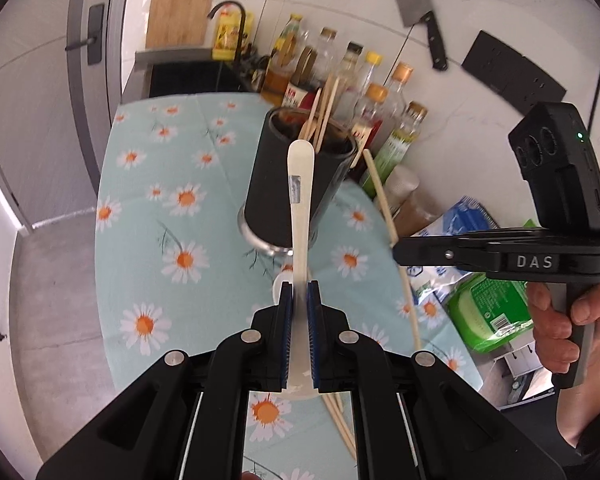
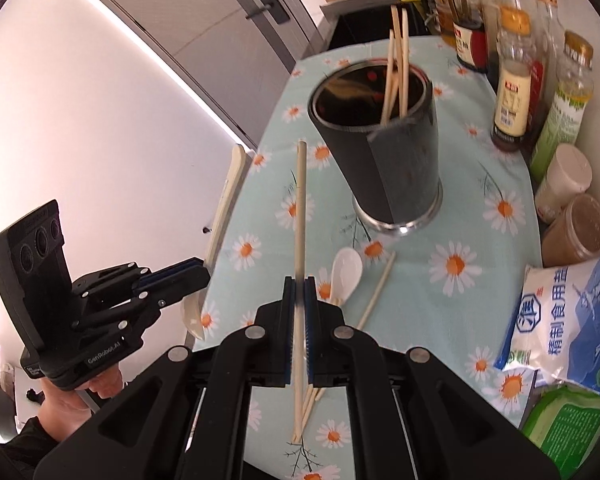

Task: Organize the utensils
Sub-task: 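Carry the held spoon and chopstick up over the black holder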

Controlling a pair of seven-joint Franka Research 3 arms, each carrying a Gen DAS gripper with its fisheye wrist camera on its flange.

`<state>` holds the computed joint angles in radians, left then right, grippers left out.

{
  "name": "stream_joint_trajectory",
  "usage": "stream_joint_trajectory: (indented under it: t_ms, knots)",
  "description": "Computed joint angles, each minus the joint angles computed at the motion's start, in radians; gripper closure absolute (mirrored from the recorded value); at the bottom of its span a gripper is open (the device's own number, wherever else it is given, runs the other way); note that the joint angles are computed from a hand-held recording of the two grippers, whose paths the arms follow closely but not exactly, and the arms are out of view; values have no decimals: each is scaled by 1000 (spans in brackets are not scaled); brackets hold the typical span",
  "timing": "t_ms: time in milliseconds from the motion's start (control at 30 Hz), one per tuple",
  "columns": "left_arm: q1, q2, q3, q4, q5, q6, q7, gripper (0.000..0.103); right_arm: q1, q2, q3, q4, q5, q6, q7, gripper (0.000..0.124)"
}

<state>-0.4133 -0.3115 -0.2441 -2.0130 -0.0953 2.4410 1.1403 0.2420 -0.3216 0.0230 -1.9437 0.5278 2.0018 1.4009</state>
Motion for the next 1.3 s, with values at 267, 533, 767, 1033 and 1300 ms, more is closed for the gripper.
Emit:
stream_joint_trajectory:
  t_ms: [267,533,767,1033,1300]
  knots:
    - [-5,38,4,43,-3,104,32,96,2,24,-8,39,40,87,-15,118]
    - [2,109,11,100,-28,231,80,96,-2,52,-4,61,55,212,-27,118]
    - [16,198,10,178,-42,354,140,96,4,108,-23,119,126,314,-66,118]
    - [43,295,-6,255,-116,458,230,96,7,172,-34,185,256,419,-165,118]
    - [85,379,-52,315,-198,532,307,96,5,210,-26,211,349,550,-268,118]
